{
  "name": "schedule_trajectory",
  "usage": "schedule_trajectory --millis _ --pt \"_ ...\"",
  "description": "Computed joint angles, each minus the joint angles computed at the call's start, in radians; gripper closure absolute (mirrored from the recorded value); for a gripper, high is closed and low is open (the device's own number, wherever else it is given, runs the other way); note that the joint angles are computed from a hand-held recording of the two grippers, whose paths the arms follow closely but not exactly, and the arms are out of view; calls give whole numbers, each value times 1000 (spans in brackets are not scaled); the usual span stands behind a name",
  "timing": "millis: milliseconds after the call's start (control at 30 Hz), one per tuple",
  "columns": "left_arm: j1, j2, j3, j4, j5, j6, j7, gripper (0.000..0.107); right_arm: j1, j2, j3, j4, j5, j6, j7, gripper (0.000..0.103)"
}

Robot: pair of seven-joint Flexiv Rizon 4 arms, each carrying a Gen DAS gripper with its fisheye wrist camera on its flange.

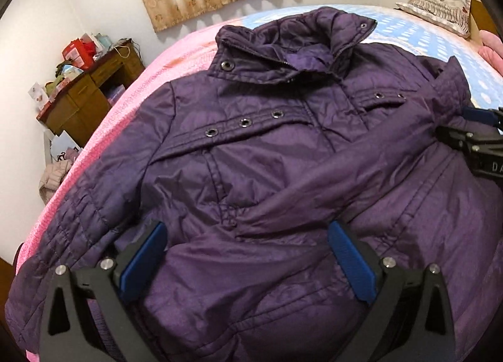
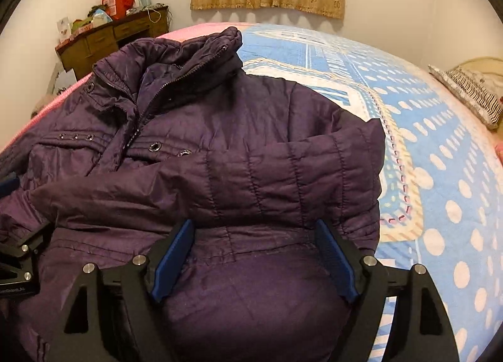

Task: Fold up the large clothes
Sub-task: 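Release the cuff onto the jacket front and hold both tools still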

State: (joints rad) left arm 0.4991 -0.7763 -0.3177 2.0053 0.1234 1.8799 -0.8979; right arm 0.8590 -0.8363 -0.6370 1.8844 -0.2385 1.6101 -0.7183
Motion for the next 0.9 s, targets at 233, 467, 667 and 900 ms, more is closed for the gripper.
schedule_trajectory --millis 233,467,667,900 --pt "-20 -2 20 -7 0 8 -8 4 -3 -3 -1 -14 -24 -30 12 20" --pt "-12 -5 9 -12 -5 -3 -4 4 -4 -9 -5 -23 -51 -43 33 20" --pt "-16 -3 14 -10 -7 -1 -4 4 -9 -11 -4 -30 -75 -53 48 20" --pt "-13 -5 10 -11 -8 -3 -4 4 -11 -10 -5 -29 -91 -54 62 20"
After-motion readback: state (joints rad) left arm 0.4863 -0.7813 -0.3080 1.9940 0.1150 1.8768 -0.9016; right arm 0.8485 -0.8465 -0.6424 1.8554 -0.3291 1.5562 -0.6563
